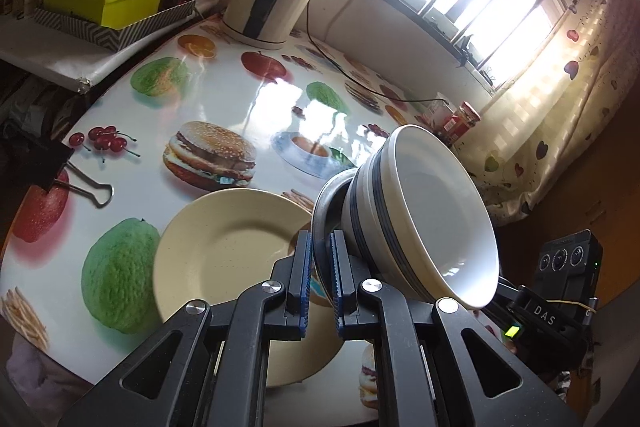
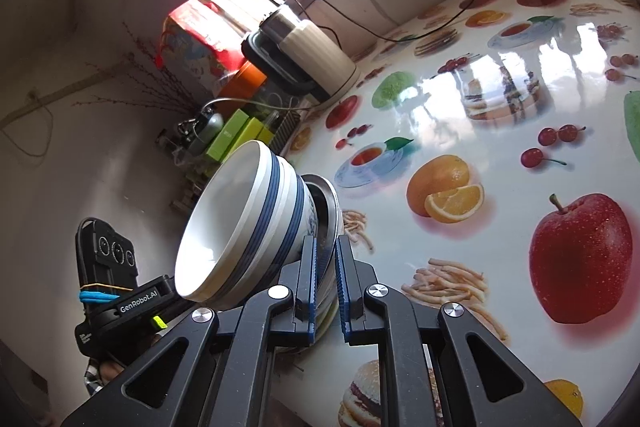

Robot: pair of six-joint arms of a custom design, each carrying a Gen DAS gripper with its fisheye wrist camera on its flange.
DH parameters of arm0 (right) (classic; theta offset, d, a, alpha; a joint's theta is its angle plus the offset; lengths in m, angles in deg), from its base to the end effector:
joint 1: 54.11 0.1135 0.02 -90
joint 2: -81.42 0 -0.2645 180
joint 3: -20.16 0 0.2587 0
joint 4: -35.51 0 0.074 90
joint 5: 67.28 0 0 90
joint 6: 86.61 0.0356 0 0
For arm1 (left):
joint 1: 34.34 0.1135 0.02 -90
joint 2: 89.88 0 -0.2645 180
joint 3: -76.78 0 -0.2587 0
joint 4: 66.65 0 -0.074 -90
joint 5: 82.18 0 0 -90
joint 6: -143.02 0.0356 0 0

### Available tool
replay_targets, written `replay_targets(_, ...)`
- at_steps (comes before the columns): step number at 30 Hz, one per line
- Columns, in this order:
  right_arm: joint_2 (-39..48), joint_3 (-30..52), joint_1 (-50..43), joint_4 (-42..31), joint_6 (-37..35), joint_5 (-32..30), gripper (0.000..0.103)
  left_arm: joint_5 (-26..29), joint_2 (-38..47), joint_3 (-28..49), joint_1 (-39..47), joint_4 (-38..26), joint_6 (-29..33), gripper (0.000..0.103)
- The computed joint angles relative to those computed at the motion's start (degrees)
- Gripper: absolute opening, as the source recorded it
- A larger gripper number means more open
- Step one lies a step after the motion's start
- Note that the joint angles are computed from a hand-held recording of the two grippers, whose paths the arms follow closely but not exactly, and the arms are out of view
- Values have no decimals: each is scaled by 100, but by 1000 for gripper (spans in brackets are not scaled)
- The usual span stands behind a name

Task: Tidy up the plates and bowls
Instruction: 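Lower the steel bowl stack onto the beige plate stack with both tools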

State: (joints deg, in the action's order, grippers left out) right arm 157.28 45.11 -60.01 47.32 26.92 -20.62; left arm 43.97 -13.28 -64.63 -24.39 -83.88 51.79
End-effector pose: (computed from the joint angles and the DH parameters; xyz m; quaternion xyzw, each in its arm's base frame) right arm 0.1975 0.0042 0.1062 0.0597 0.8519 0.3907 0.3435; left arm 0.2214 0.0175 0.1271 0.0039 0.9120 -0.2737 0.3057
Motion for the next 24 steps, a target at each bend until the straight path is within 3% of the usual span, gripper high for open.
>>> replay_targets(14,934,351,1122,770,543,544,11,221,305,102,952,-280,624,9)
replay_targets(24,1321,532,1512,893,632,738,11,239,546,102,1295,-303,863,9)
